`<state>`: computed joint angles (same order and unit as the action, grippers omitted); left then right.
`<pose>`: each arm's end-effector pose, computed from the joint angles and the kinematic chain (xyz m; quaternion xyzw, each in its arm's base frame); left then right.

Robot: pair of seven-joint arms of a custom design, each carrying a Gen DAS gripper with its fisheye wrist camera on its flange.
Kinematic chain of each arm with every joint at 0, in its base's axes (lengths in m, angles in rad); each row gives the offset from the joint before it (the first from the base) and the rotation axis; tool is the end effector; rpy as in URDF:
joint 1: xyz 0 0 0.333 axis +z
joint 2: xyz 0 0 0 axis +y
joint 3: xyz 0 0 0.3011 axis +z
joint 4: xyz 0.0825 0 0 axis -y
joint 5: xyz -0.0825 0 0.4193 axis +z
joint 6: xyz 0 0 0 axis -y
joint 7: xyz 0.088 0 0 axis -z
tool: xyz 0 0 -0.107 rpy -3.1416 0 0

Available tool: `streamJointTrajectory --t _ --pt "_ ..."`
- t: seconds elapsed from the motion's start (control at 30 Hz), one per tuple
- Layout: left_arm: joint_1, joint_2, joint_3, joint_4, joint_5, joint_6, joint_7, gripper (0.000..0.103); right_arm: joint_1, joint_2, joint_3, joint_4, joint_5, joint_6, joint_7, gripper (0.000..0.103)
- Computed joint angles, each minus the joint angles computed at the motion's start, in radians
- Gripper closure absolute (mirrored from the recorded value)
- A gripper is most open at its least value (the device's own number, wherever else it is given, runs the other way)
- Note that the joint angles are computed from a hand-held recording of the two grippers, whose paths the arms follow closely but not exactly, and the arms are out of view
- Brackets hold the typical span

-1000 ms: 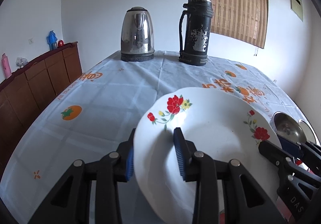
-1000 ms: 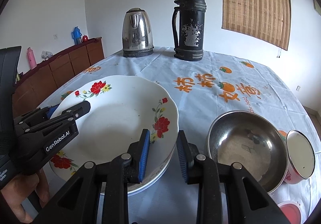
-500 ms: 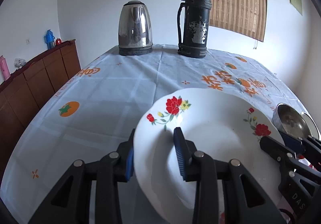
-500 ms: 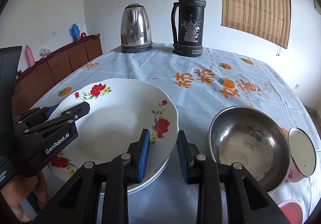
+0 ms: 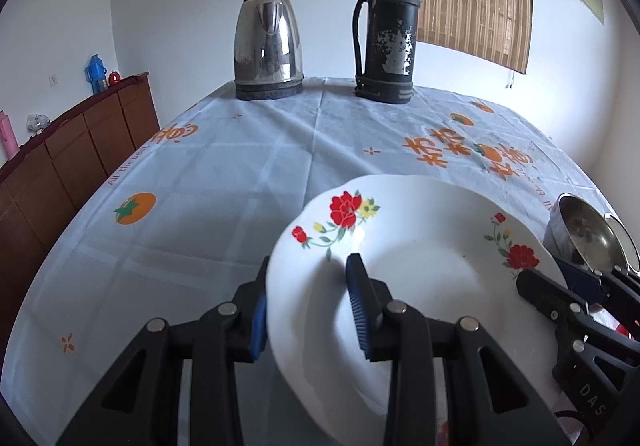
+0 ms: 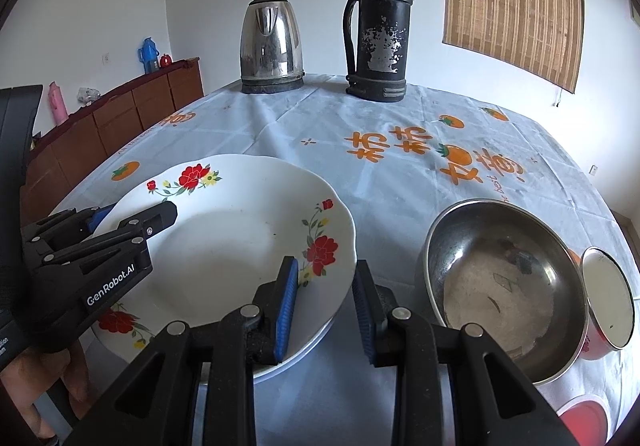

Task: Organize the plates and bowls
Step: 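Hold the red-floral plate with both grippers above the plate stack and align it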

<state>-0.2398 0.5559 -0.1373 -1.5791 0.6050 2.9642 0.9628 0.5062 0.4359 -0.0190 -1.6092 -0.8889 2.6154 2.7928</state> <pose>0.6991 -0.2981 0.3791 -0.5514 0.7222 -0.3367 0.2469 0.6455 0.3637 0.4030 -0.6232 0.6695 -0.2968 0.2743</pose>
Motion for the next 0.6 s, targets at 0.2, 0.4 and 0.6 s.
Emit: streamJointTrajectory --t 0.2,0.4,0.6 --pt "0.000 0.003 0.000 0.004 -0.001 -0.004 0.003 0.070 -0.002 0.011 0.006 0.012 0.020 -0.015 -0.026 0.072" --pt "0.001 0.003 -0.001 0.002 -0.004 -0.005 0.009 0.070 0.002 0.019 0.008 0.019 0.034 -0.030 -0.049 0.070" --pt "-0.001 0.002 0.001 0.001 -0.001 -0.005 0.007 0.070 0.012 0.032 0.006 0.036 0.035 -0.055 -0.071 0.067"
